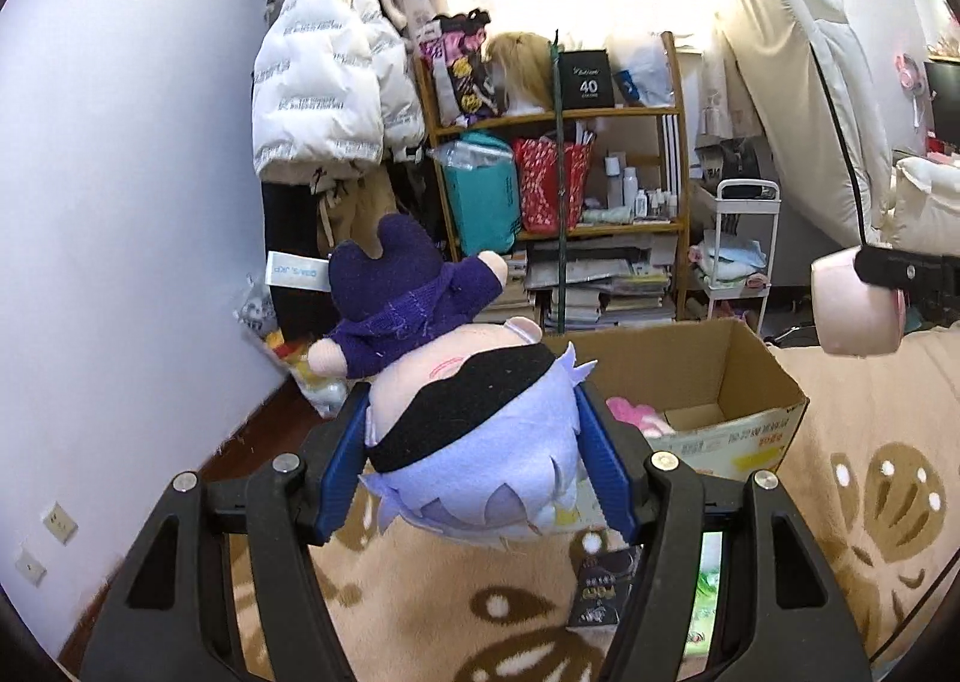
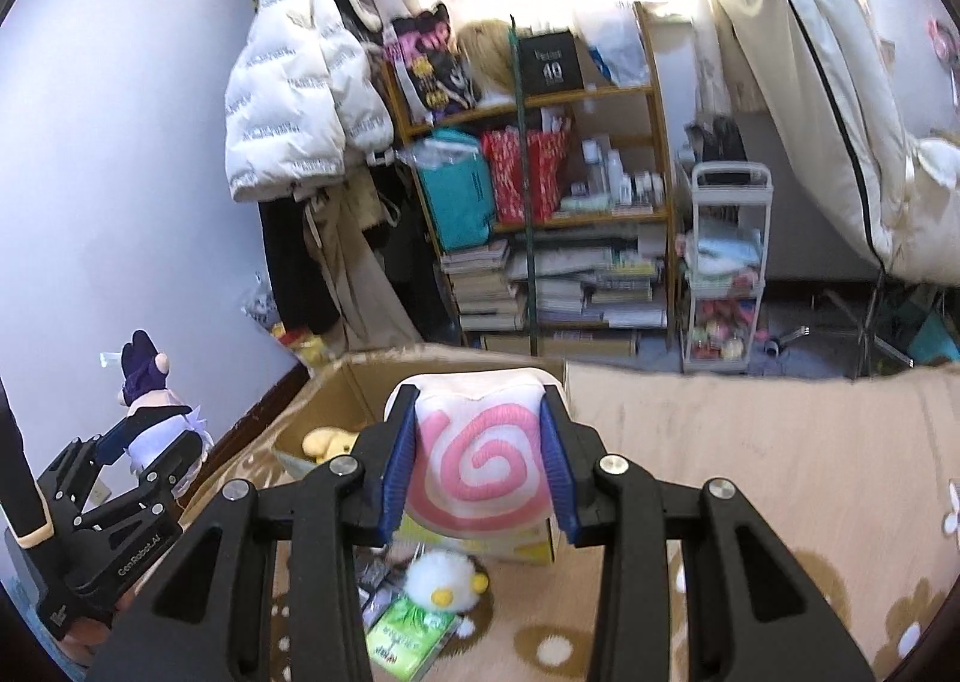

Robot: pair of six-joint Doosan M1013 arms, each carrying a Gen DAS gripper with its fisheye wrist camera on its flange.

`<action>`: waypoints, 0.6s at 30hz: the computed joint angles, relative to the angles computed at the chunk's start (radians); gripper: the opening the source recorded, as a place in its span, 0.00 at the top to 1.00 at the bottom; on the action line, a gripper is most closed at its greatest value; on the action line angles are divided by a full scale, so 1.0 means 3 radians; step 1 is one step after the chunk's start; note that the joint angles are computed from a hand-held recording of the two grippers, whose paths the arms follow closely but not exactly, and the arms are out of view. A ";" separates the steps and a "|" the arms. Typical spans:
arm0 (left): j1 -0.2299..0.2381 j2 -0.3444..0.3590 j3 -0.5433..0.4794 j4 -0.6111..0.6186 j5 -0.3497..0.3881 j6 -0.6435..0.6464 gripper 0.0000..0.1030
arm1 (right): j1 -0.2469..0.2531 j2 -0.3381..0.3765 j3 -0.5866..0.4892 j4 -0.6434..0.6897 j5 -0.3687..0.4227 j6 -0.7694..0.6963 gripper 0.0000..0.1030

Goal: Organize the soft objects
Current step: 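Close left tool on doll while right tool grips swirl roll, lift both, then carry doll and swirl roll over the box and open both tools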

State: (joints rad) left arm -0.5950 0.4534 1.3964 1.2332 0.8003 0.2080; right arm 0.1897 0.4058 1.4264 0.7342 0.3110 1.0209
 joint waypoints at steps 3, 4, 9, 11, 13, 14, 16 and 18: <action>0.0009 0.0009 -0.0022 0.0139 -0.0039 -0.0022 0.37 | -0.0008 0.0006 -0.0008 0.0356 -0.0055 -0.0280 0.60; 0.0015 0.0013 -0.0034 0.0182 -0.0061 -0.0043 0.37 | -0.0011 0.0012 -0.0011 0.0497 -0.0076 -0.0400 0.60; 0.0042 0.0046 -0.0095 0.0303 -0.0179 -0.0118 0.37 | 0.0001 0.0041 -0.0040 0.0855 -0.0199 -0.0811 0.60; 0.0051 0.0079 -0.0126 0.0357 -0.0194 -0.0092 0.37 | -0.0003 0.0068 -0.0072 0.0982 -0.0210 -0.0909 0.60; 0.0056 0.0107 -0.0152 0.0373 -0.0195 -0.0086 0.37 | -0.0003 0.0091 -0.0100 0.1041 -0.0202 -0.0989 0.60; 0.0062 0.0110 -0.0148 0.0364 -0.0214 -0.0096 0.37 | -0.0001 0.0103 -0.0113 0.1042 -0.0215 -0.1003 0.60; 0.0082 0.0137 -0.0183 0.0311 -0.0255 -0.0097 0.37 | -0.0003 0.0127 -0.0133 0.1059 -0.0224 -0.1023 0.60; 0.0096 0.0168 -0.0225 0.0281 -0.0277 -0.0068 0.37 | -0.0002 0.0142 -0.0154 0.0981 -0.0229 -0.0938 0.60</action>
